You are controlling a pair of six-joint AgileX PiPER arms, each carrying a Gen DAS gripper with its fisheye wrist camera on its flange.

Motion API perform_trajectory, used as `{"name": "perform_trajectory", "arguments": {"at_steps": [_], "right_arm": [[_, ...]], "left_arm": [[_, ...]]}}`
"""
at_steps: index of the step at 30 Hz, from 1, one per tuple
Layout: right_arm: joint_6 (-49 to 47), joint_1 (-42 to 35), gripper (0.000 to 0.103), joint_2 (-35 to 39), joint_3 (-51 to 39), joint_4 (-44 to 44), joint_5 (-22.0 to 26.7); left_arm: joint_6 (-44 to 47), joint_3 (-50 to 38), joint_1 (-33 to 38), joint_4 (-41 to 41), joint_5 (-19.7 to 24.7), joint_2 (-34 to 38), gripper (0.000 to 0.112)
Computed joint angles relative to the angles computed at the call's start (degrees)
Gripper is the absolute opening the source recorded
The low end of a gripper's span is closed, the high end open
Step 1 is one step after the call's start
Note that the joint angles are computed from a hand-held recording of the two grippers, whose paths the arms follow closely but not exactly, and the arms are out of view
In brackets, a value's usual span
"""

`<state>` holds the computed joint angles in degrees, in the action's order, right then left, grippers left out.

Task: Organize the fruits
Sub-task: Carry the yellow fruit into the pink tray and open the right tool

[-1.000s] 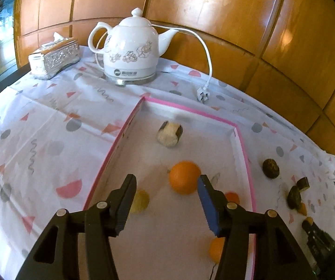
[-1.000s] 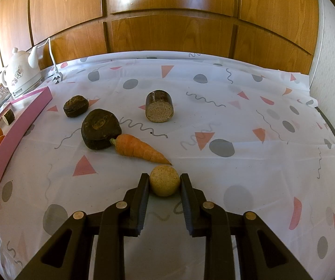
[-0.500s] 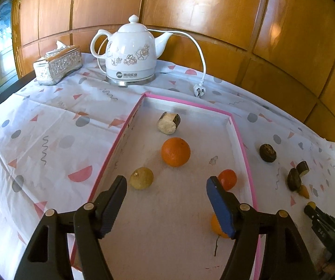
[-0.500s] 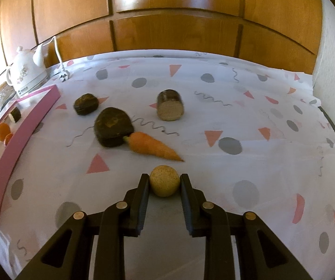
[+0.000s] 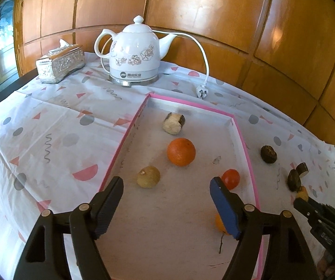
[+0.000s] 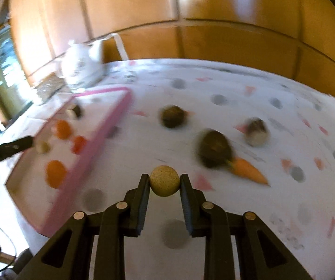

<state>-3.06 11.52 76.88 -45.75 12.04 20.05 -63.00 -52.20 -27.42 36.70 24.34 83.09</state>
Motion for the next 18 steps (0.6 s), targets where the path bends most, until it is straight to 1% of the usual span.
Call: {"name": "perform_trajectory", "arguments": {"at_steps": [3,6,8,11,15,17,18], "right_arm": [[-3.0,3.6,0.026,1.6,-3.4,3.3,1.0],[-6.8,7.2,0.026,4.8,-8.2,7.7,2.1],[-8.3,9.2,0.026,7.6,-11.0,9.7,2.1],[-8.1,12.2,0.026,11.5,-15.5,9.6,2.6],[-5.5,15.3,0.026,15.9,-20.1,6.7,3.8],[-7.4,15.7,0.027,17.7,-21.2,8.5,4.3],[-6.8,16.1,0.027,18.5,-21.9,8.1,4.4]], "left_arm": [[-0.3,0.6,1.3,0.4,-0.3,-0.7,0.077],[-0.8,1.2,2.6,0.9,-0.1,-1.4,0.077],[-0.9,1.7,3.5,1.1,0.0,-1.8,0.077],[-1.1,2.1,4.5,1.0,-0.1,-2.2,0.077],[0.5,2.5,5.3,-0.3,-0.8,-2.3,0.077],[0.2,2.2,4.9,0.1,-0.3,-1.9,0.077],[0.7,2.4,4.9,-0.3,-0.6,-2.0,0.077]]}}
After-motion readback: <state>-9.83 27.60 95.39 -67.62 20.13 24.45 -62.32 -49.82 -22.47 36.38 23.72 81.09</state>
